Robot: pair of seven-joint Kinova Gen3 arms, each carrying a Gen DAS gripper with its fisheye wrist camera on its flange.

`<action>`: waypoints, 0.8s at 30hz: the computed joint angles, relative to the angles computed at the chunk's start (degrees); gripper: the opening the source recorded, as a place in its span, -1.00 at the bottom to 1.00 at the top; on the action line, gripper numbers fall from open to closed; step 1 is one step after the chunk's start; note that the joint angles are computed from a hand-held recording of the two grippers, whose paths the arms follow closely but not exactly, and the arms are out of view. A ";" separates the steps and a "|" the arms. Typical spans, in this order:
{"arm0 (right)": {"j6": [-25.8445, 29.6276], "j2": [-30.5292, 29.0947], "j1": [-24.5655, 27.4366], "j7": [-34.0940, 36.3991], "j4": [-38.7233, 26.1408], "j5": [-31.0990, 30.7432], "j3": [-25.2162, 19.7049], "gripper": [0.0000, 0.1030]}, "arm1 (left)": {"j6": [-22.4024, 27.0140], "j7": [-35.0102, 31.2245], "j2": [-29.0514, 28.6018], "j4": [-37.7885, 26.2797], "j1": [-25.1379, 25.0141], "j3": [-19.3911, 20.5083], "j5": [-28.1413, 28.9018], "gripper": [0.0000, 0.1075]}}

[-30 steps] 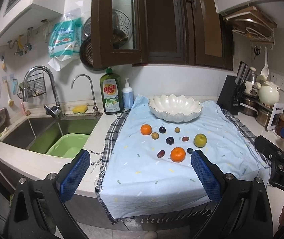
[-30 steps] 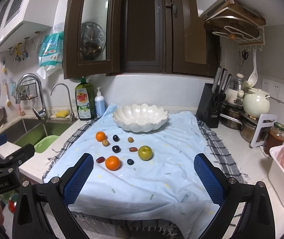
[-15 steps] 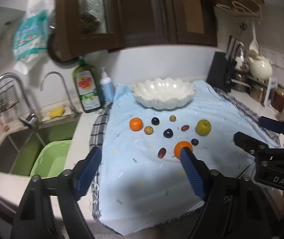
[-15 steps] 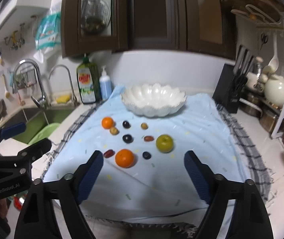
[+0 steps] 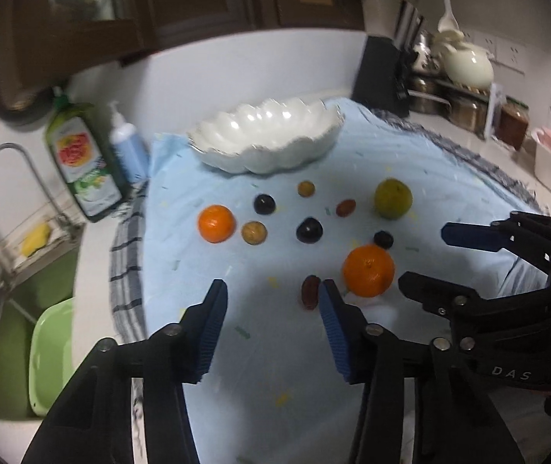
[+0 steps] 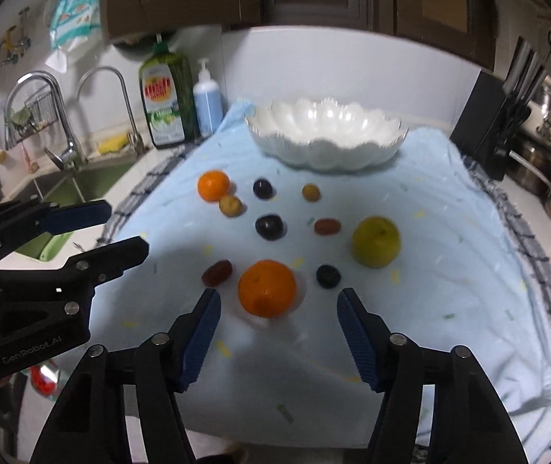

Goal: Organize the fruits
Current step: 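Grasp the red date with the left gripper while the right gripper grasps the mandarin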

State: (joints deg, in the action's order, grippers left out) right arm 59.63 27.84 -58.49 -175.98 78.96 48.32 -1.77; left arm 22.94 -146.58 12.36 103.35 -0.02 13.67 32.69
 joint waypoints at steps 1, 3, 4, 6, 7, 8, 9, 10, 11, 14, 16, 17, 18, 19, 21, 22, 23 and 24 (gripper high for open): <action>-0.40 0.48 0.72 0.57 -0.37 -0.79 -0.24 0.19 | 1.23 -0.84 1.21 -1.06 -0.22 0.24 -0.27 -0.17; -1.36 1.13 1.86 1.61 -0.83 -2.55 -0.46 0.15 | 3.56 -1.51 3.23 -3.04 -0.31 0.40 -1.17 -0.22; -1.99 1.34 2.30 2.14 -0.94 -3.33 -0.50 0.14 | 4.32 -1.95 3.85 -3.60 -0.52 0.63 -1.17 -0.23; -2.57 1.98 2.62 3.00 -1.41 -4.29 -0.18 0.14 | 6.49 -2.88 5.54 -5.22 -0.88 1.01 -1.29 -0.26; -2.43 2.40 2.87 3.87 -1.92 -5.04 -0.11 0.14 | 7.13 -3.15 6.16 -5.78 -0.89 1.07 -1.42 -0.28; -2.70 2.68 2.97 4.27 -2.15 -5.49 0.10 0.13 | 7.91 -3.64 7.04 -6.53 -1.05 1.23 -1.45 -0.31; -3.03 2.91 3.06 4.58 -2.31 -5.83 0.35 0.13 | 8.46 -3.85 7.63 -7.08 -1.06 1.28 -1.54 -0.32; -3.18 3.13 3.21 5.12 -2.54 -6.24 0.54 0.13 | 9.30 -3.77 8.42 -7.90 -0.91 1.20 -1.86 -0.35; -3.34 3.34 3.27 5.57 -2.70 -6.53 0.74 0.13 | 10.28 -3.60 9.15 -8.72 -0.79 1.16 -2.14 -0.36; -4.09 3.75 3.73 6.76 -3.06 -7.69 1.13 0.07 | 12.59 -2.14 11.10 -11.02 0.14 0.52 -3.52 -0.41; -4.20 4.11 3.98 7.53 -3.39 -8.43 1.43 0.06 | 13.87 -1.14 12.11 -12.28 0.58 0.28 -4.40 -0.43; -4.41 4.25 4.13 7.71 -3.54 -8.78 1.60 0.06 | 14.23 -0.83 12.47 -12.73 0.62 0.26 -4.63 -0.45; -5.37 4.06 4.34 7.64 -3.09 -9.04 1.69 0.06 | 14.77 -0.36 12.90 -13.28 0.70 0.22 -4.86 -0.46; -5.88 4.03 4.42 7.75 -2.93 -9.22 1.80 0.06 | 15.28 0.13 13.32 -13.81 0.81 0.14 -5.13 -0.48; -6.38 4.15 4.42 8.13 -2.91 -9.34 2.06 0.02 | 16.02 1.05 13.92 -14.54 0.97 0.07 -5.50 -0.50; -6.85 4.06 4.49 8.30 -2.69 -9.41 2.15 0.00 | 16.80 1.48 14.38 -15.18 0.89 0.15 -5.50 -0.52; -7.66 3.91 4.66 8.37 -2.32 -9.50 2.20 -0.02 | 17.96 1.93 14.81 -15.91 0.70 0.23 -5.44 -0.54; -8.33 3.76 4.90 8.44 -2.05 -9.73 2.23 -0.02 | 18.79 2.36 15.17 -16.47 0.60 0.25 -5.35 -0.55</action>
